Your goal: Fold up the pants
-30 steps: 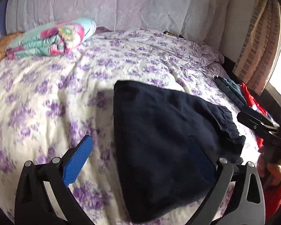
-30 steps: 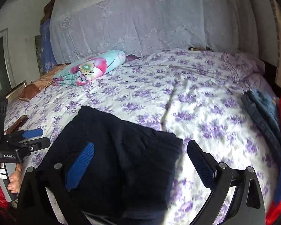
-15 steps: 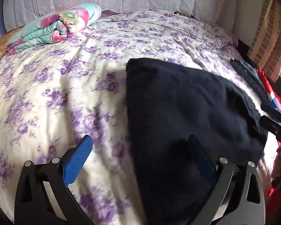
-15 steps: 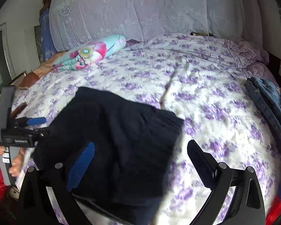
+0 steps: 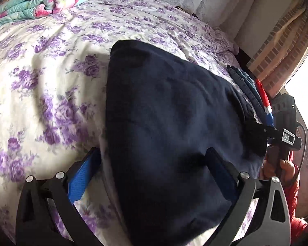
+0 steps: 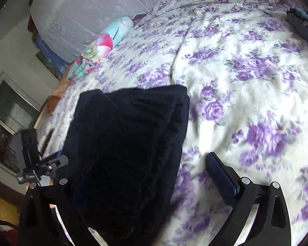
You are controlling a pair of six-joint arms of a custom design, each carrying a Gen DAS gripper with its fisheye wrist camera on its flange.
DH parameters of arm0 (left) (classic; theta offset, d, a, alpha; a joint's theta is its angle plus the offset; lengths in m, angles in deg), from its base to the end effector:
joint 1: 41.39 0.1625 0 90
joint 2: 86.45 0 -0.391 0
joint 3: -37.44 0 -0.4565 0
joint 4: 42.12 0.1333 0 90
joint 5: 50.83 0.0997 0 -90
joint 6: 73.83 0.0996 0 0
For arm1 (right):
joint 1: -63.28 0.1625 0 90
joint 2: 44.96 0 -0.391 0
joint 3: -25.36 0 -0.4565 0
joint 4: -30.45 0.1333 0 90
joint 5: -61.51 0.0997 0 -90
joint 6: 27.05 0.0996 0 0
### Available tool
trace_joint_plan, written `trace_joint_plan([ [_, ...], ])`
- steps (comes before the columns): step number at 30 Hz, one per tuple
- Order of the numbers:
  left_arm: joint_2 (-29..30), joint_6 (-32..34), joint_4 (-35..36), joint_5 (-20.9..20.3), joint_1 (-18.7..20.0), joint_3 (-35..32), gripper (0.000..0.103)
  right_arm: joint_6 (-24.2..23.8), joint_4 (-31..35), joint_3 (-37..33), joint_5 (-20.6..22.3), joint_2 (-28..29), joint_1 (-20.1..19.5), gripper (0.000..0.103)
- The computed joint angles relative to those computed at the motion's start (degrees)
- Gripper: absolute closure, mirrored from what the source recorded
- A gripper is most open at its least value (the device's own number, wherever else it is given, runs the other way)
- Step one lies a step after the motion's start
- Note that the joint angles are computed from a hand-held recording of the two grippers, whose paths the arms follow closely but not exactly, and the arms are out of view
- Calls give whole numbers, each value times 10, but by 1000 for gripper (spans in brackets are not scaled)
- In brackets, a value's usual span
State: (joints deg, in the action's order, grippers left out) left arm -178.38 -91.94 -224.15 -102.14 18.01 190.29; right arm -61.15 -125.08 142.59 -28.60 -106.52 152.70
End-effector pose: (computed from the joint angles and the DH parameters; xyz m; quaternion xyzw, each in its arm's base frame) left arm -0.0018 -0.3872 0.1393 0.0106 0.9133 -0.3621 0.1864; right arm 0.1274 -0.5603 0.0483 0.2872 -0.9540 0.0817 0.0265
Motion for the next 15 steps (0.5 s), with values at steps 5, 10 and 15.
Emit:
trace_joint_plan([
  [5,36,24,0,20,-1,-24,4,14,-40,-2,13,19,2,3],
  [10,34,27,1,22,-12,-17,5,-3,-76,20,-11,20,13,3],
  [15,49,24,0,35,-15,-26,4,-5,-111,23,-30,33,24,3],
])
